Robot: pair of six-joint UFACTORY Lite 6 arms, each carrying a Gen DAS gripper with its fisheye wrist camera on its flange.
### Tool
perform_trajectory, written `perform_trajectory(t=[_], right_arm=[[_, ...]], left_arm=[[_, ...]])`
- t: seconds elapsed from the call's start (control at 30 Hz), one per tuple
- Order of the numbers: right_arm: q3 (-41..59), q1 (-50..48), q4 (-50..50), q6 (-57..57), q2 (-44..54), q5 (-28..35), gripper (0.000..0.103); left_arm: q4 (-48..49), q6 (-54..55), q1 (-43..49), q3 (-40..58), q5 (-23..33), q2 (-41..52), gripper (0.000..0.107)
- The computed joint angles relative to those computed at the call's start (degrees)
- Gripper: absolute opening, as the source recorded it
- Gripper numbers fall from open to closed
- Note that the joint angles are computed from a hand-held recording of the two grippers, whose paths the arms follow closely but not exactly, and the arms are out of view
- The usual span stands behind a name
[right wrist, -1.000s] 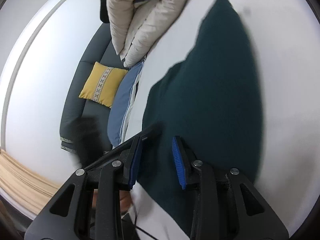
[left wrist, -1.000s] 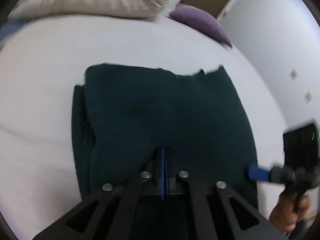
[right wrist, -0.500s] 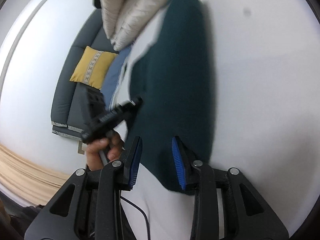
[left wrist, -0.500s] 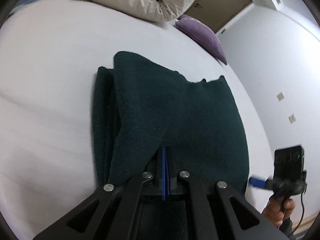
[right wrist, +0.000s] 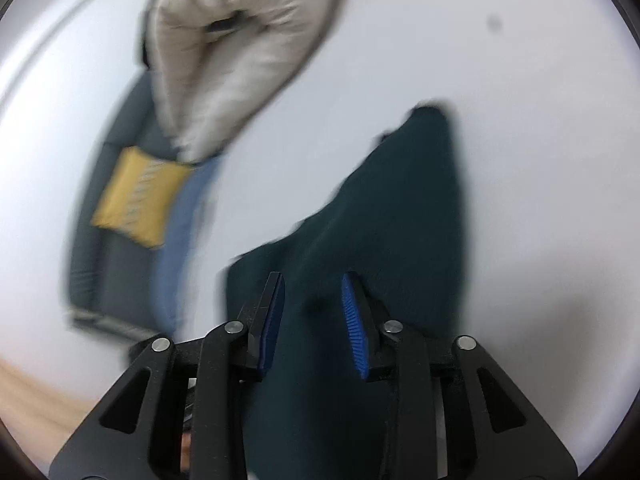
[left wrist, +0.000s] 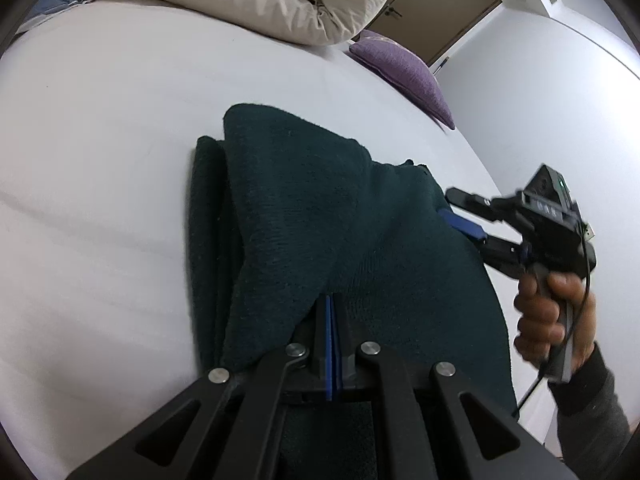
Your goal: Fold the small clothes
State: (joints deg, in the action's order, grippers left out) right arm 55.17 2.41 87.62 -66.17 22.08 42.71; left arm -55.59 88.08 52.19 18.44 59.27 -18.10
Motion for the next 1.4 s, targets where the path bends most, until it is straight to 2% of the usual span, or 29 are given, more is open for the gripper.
perform_trajectory(t=[0.07, 0.17, 0.2, 0.27, 0.33, 0.43, 0.5, 0.53, 0.6, 0.63, 0.73, 0.87, 0.9, 0.97, 1.03, 1.13, 1.17, 1.27, 1.37, 1.4], right_arm=[[2.68, -0.05, -0.97, 2.47, 1.10, 1.26, 0.031], [6.37, 2.21, 0.58, 1.12, 3.12, 7.26, 0.031], [9.04, 4.42, -1.46, 3.35, 4.65, 6.86, 0.034], [14.84, 9.44, -8.32, 9.56, 7.94, 0.97, 0.048], [18.40, 10.87, -10.84, 12.96, 11.11, -2.26, 0.048], [20.97, 8.46, -6.65, 11.14, 15.12, -2.17, 0.042], [21.69, 6.82, -5.51, 12.64, 16.60, -3.03, 0.025], [20.94, 6.10, -4.28, 12.13, 16.14, -2.67, 0.025], [16.09, 6.35, -2.78, 9.67, 11.00, -5.94, 0.029], [13.15, 6.07, -0.54, 6.83, 8.26, -5.40, 0.030], [2.13, 2.24, 4.97, -1.90, 0.17, 6.35, 0.033], [-12.22, 0.90, 4.02, -11.20, -9.31, 16.99, 0.037], [-15.69, 1.56, 3.06, -12.52, -10.93, 17.95, 0.046], [-22.35, 3.36, 2.04, -15.97, -15.53, 15.00, 0.046], [-27.62, 1.53, 1.91, -18.99, -17.55, 16.37, 0.046], [-35.86, -5.06, -3.55, -19.31, -22.74, 17.28, 0.046], [-38.28, -7.10, -5.51, -18.93, -26.30, 17.27, 0.046], [-43.26, -15.48, -12.87, -13.92, -36.80, 20.06, 0.046], [-43.93, -26.52, -18.29, -11.57, -43.85, 24.34, 0.051], [-43.59, -30.27, -19.31, -11.05, -45.21, 25.69, 0.059]], left_arm=[[0.13, -0.10, -0.69, -0.61, -0.83, -1.55, 0.008], [-1.61, -1.57, -5.17, -1.54, -3.97, -3.73, 0.008], [-1.20, -1.01, -4.42, -1.78, -3.89, -3.85, 0.008], [-0.82, -1.24, -4.40, -1.87, -4.16, -4.25, 0.008], [-0.60, -1.74, -5.25, -2.29, -5.15, -5.64, 0.008], [-0.26, -3.89, -8.53, -3.82, -8.05, -10.05, 0.008], [0.24, -4.73, -9.66, -4.99, -9.28, -12.68, 0.008], [0.28, -4.92, -9.97, -5.14, -9.57, -13.07, 0.008], [0.27, -4.74, -10.08, -5.40, -9.81, -13.53, 0.008], [0.13, -4.57, -10.14, -5.45, -9.93, -13.45, 0.008], [-0.38, -5.00, -11.47, -5.50, -11.04, -13.49, 0.008], [-0.77, -5.09, -12.15, -6.05, -11.83, -14.15, 0.008], [0.17, -6.31, -12.02, -7.05, -11.28, -16.33, 0.008], [0.37, -7.01, -12.83, -7.53, -11.94, -17.39, 0.008], [0.24, -6.89, -12.78, -7.51, -11.96, -17.22, 0.008], [-0.39, -5.65, -11.60, -7.32, -10.80, -16.30, 0.008], [-1.17, -3.95, -10.01, -7.00, -9.56, -14.66, 0.008], [-0.29, 0.29, -1.05, -3.05, -0.88, -6.77, 0.007], [4.38, -1.72, 9.19, -0.85, 6.01, -10.41, 0.007], [5.18, -1.34, 12.80, 0.49, 8.35, -10.67, 0.014]])
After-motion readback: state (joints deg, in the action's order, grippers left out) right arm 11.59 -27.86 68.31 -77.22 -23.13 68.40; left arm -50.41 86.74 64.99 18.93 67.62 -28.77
